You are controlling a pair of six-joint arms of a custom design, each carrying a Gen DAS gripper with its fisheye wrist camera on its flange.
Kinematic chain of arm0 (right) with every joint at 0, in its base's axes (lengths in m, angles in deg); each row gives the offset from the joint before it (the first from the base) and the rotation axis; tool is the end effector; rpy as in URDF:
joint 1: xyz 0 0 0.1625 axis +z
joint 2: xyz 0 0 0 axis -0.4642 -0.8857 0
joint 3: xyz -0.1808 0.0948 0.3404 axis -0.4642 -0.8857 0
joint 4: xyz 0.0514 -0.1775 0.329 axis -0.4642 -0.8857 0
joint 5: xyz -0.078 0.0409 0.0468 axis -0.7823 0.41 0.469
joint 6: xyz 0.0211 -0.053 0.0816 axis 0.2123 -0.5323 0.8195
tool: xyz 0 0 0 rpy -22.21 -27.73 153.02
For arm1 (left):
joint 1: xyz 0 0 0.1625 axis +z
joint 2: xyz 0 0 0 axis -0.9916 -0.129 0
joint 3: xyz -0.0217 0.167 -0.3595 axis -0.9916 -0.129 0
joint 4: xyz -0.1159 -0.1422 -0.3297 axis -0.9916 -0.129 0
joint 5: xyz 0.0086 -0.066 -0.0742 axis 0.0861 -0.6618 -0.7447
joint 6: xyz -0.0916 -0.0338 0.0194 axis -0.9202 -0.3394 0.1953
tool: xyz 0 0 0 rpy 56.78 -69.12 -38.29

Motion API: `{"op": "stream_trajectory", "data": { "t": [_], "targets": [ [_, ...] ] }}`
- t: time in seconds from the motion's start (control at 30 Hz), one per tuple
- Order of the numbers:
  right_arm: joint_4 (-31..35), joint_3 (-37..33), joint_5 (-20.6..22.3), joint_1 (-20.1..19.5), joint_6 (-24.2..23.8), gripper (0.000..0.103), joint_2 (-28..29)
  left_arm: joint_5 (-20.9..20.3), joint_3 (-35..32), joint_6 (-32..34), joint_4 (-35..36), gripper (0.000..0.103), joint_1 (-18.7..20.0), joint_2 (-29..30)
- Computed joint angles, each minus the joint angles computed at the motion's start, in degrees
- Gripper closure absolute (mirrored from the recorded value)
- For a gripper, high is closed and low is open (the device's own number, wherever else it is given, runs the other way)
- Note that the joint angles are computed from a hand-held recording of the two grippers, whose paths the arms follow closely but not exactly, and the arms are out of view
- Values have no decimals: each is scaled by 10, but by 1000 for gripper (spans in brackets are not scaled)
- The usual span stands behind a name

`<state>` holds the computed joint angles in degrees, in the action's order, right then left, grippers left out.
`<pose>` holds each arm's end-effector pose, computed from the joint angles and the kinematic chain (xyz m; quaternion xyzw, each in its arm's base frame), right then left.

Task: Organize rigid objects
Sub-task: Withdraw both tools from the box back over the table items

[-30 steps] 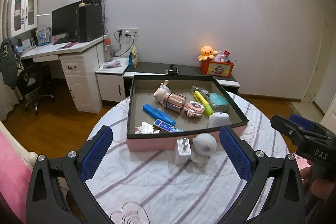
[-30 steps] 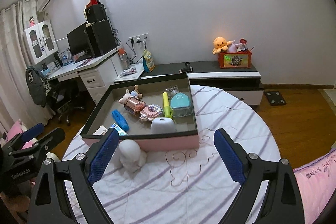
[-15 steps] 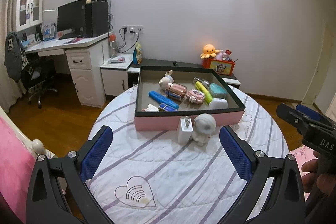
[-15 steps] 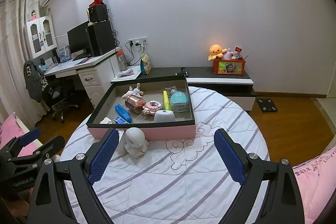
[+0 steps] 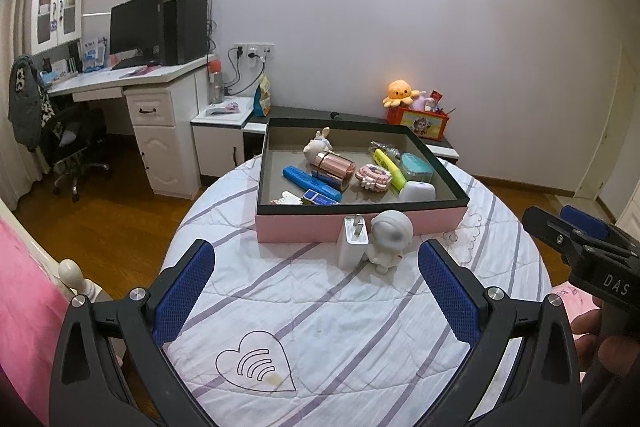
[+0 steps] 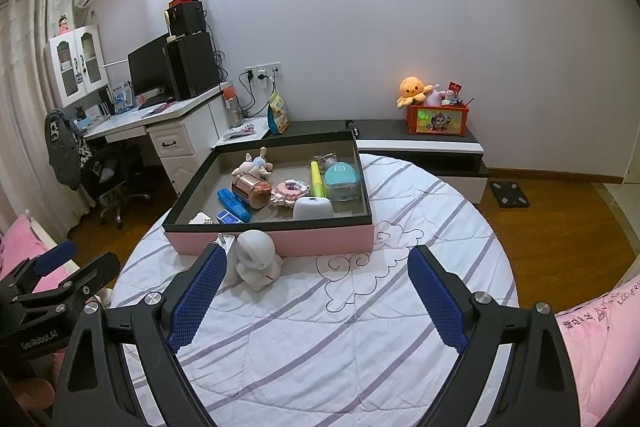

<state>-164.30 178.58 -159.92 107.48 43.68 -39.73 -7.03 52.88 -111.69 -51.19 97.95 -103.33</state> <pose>0.0589 -0.4084 0.4120 0.2655 -0.8528 0.3905 0.2229 -0.4716 -0.3620 0.0169 0.1040 0.8156 -0.4647 0.3288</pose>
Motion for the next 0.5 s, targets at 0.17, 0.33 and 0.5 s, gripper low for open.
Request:
{"op": "stream_trajectory", "data": {
  "t": [0.17, 0.33, 0.5],
  "targets": [
    [2, -2, -5, 1, 1, 10, 8, -3, -3, 7, -9, 0, 5, 5],
    [3, -7, -11, 3, 1, 10, 21, -8, -5, 18, -23, 0, 13, 11],
    [15, -17, -23, 5, -2, 10, 45, -20, -8, 38, -43, 0, 28, 23]
  ]
}}
